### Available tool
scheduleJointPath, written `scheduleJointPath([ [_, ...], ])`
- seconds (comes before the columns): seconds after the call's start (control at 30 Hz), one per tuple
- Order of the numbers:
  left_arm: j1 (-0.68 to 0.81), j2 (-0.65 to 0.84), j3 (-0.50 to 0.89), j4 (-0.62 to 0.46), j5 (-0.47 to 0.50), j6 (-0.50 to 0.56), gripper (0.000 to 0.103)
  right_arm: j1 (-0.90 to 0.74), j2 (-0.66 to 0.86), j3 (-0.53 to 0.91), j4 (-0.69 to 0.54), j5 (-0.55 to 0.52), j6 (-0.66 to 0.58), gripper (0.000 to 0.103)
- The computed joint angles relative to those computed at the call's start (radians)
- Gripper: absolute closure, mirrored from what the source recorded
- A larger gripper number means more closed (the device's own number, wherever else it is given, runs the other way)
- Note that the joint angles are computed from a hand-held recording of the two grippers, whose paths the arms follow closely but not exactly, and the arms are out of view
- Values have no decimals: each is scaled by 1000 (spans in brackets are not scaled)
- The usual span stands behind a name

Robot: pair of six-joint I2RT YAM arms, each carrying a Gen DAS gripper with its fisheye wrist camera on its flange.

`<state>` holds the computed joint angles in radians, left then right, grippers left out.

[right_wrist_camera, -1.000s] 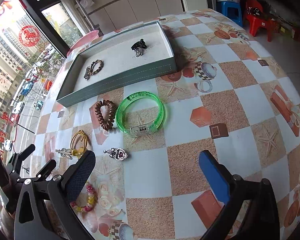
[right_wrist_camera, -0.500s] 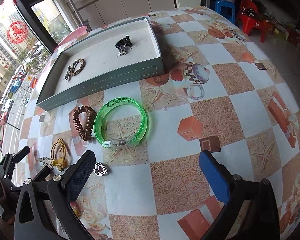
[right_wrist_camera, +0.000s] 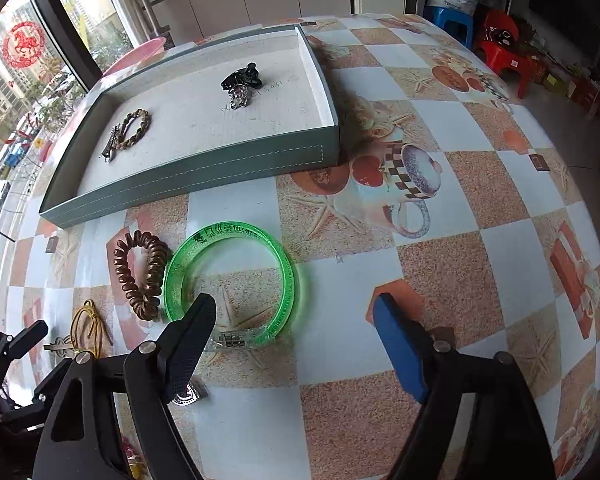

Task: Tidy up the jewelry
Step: 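Grasp the cream looped hair tie with the left tool while the right tool grasps the green bangle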

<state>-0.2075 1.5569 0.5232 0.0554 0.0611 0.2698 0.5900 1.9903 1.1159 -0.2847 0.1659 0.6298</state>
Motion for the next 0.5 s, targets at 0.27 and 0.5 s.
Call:
scheduleJointPath([
  [0.27,-13,-15,-12,-15,36,-42,71,52,37,51,-49,70,-60,34],
  [0.5,2,-25,-14,-22,52,-110,72,62,9,24,-33,76,-64,95],
])
